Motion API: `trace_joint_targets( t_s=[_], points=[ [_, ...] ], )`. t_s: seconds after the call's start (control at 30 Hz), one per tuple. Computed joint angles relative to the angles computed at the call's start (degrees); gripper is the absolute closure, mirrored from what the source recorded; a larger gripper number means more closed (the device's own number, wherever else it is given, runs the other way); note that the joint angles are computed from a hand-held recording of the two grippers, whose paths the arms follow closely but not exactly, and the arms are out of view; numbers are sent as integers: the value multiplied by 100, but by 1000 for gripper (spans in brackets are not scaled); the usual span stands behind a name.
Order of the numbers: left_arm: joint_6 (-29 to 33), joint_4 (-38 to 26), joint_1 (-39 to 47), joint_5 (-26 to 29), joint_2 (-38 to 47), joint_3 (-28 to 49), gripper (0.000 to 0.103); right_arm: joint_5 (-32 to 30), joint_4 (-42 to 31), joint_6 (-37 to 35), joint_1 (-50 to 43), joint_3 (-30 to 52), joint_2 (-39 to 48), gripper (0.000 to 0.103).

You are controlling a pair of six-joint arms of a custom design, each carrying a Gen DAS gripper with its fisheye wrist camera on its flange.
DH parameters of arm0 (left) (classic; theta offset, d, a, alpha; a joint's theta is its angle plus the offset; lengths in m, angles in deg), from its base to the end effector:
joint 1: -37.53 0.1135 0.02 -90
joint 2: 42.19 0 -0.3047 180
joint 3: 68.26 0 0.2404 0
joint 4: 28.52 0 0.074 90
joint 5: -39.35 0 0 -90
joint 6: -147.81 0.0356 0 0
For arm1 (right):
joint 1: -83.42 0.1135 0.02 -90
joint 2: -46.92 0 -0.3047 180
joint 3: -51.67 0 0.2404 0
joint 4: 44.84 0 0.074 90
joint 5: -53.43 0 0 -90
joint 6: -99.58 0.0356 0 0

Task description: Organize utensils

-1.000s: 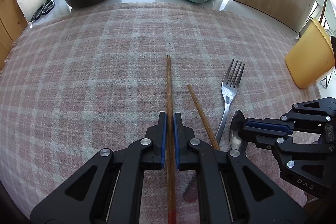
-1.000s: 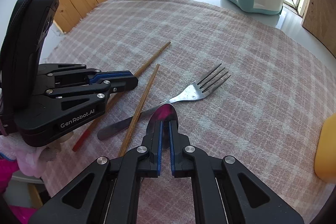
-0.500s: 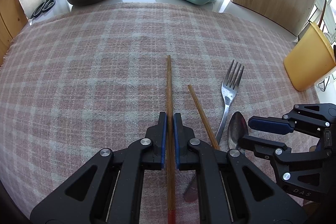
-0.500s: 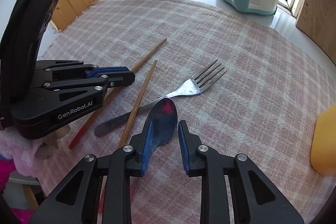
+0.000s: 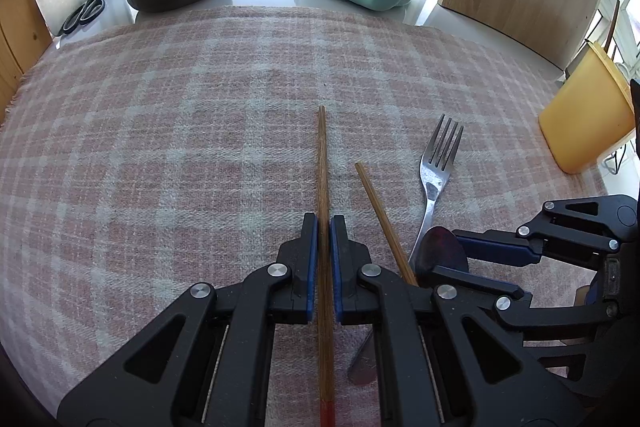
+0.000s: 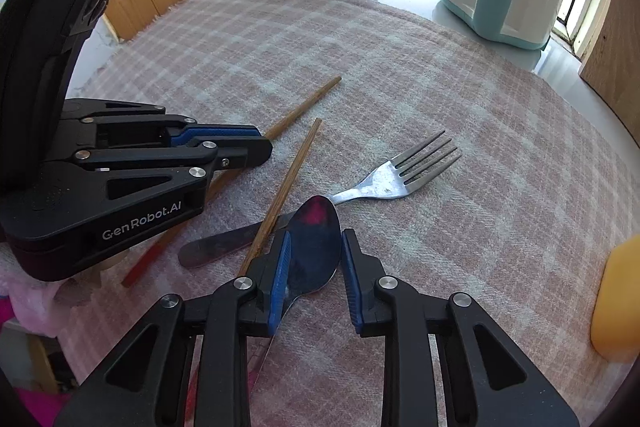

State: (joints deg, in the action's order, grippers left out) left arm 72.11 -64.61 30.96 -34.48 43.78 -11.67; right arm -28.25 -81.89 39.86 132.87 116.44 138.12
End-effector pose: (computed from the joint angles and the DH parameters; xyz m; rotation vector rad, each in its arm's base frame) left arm 0.2502 -0.0388 0.2011 0.5662 2.6178 -0.3402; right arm 0.1927 0.2173 0.2134 -0.4015 2.6539 0.2555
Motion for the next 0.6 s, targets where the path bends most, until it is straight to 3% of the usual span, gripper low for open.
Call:
trace_joint_targets(
  t_s=[0.27,0.6],
  points=[
    [-40,-92,34,-74,-69,6,98,-200,98,132,-93,-110,-291,101],
    [-10,-241,40,-158,122,203,98,-288,-60,160,-50,41,-249,103]
  ],
)
